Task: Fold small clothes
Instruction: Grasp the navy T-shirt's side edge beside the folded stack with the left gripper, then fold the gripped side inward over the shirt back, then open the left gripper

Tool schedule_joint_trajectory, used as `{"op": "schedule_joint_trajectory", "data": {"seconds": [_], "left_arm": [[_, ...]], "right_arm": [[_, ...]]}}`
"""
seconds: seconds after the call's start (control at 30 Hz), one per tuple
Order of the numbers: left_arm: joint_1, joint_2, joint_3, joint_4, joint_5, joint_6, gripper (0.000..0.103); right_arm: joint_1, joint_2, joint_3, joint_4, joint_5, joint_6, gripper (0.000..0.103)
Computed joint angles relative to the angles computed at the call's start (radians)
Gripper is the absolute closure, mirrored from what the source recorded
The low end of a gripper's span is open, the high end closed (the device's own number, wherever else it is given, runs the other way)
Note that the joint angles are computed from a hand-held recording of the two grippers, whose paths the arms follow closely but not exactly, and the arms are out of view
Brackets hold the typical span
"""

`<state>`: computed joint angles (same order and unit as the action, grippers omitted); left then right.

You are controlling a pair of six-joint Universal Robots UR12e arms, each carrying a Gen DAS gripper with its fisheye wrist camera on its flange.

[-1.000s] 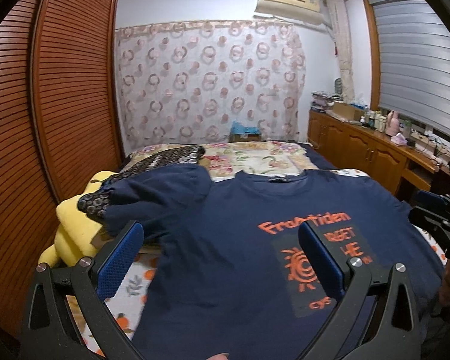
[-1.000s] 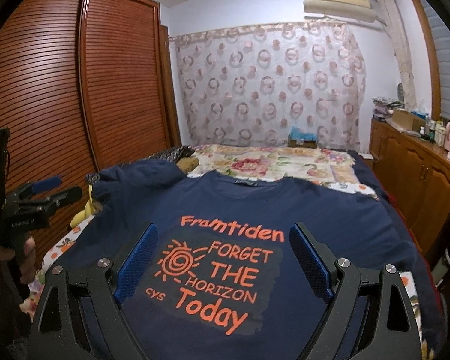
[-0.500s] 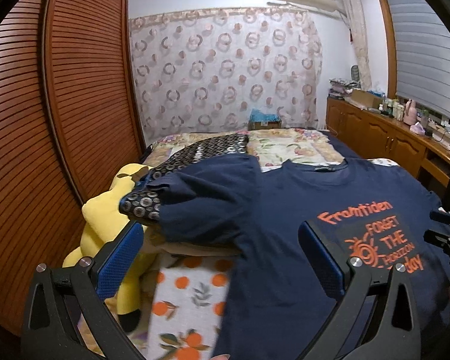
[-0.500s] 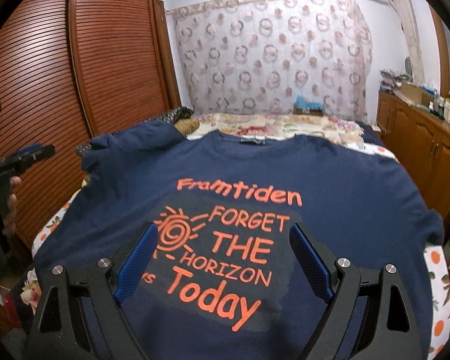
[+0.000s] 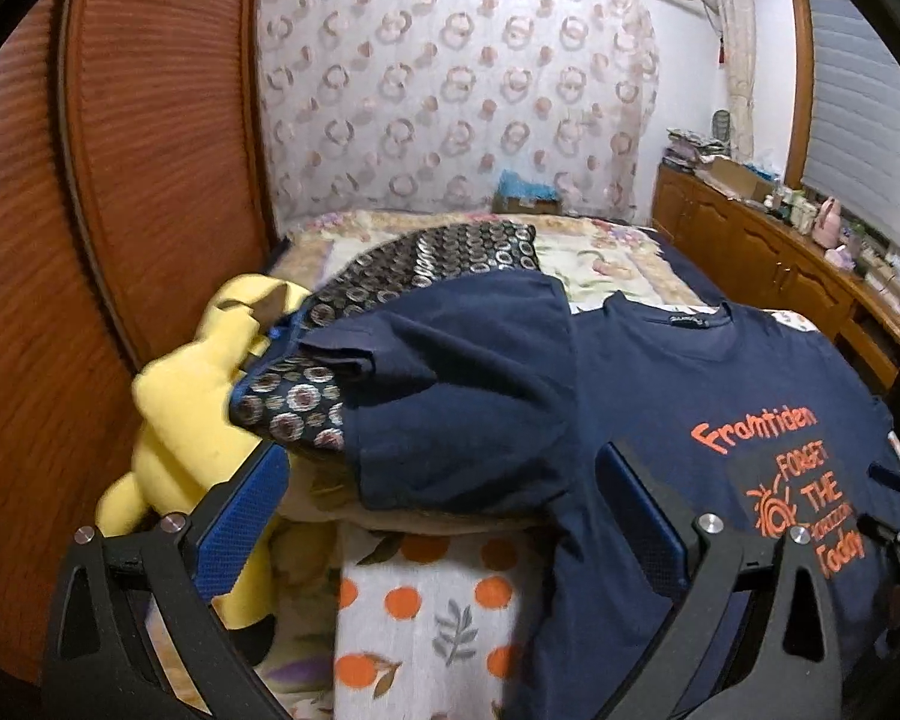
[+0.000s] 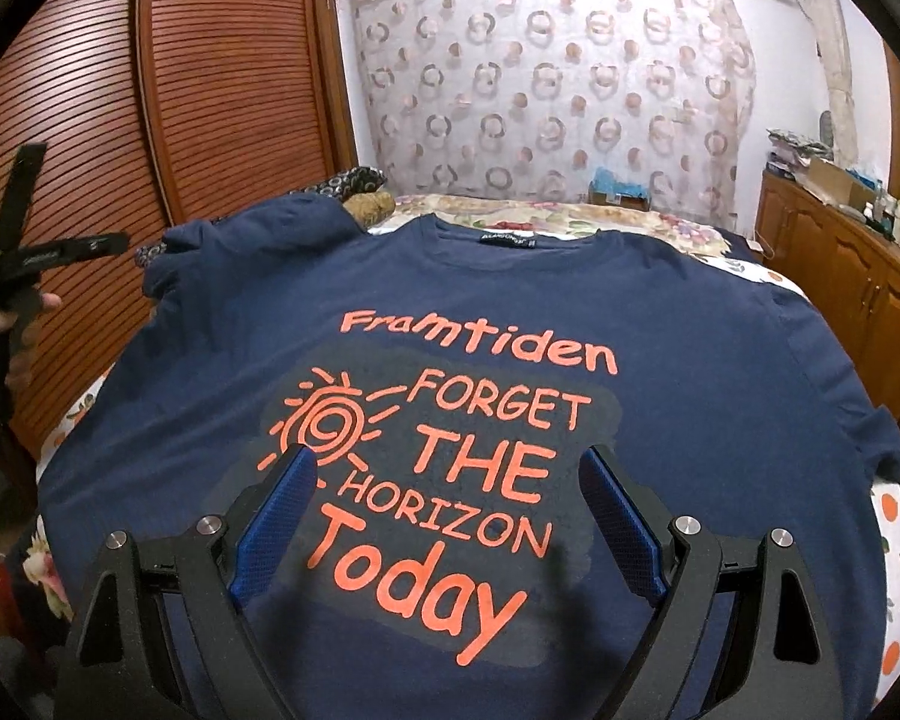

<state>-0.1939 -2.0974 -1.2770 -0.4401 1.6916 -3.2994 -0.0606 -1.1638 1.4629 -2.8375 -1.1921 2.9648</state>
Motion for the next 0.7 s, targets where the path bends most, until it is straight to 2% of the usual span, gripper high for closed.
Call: {"op": "schedule_joint_trajectory", "data": {"seconds": [0.07,0.3,0.4,0.57,0.7], "left_arm": [[0.011,-0.011,0.019,-0.025,-0.024,-0.022,0.017],[0.037,-0.065,0.114,-0.125,-0.017,-0.075,0.051],[0.041,-0.082,0.141,-0.161,-0.028,-0.054,0.064],[0.041,-0.09,0.156,-0.16,-0.017,-0.009,0.095],[0.03,-0.077,0.147,-0.101,0.01,0.032,0.096]], "right_arm": [[-0.001,-0.004,0.015,-0.021,0.002,-0.005,0.013],[-0.01,-0.009,0.037,-0.046,0.023,0.003,0.013],[-0.01,-0.006,0.036,-0.052,0.027,0.005,0.013],[-0.012,-0.005,0.037,-0.057,0.032,0.009,0.013],[-0.012,-0.005,0.038,-0.058,0.032,0.008,0.013]]}}
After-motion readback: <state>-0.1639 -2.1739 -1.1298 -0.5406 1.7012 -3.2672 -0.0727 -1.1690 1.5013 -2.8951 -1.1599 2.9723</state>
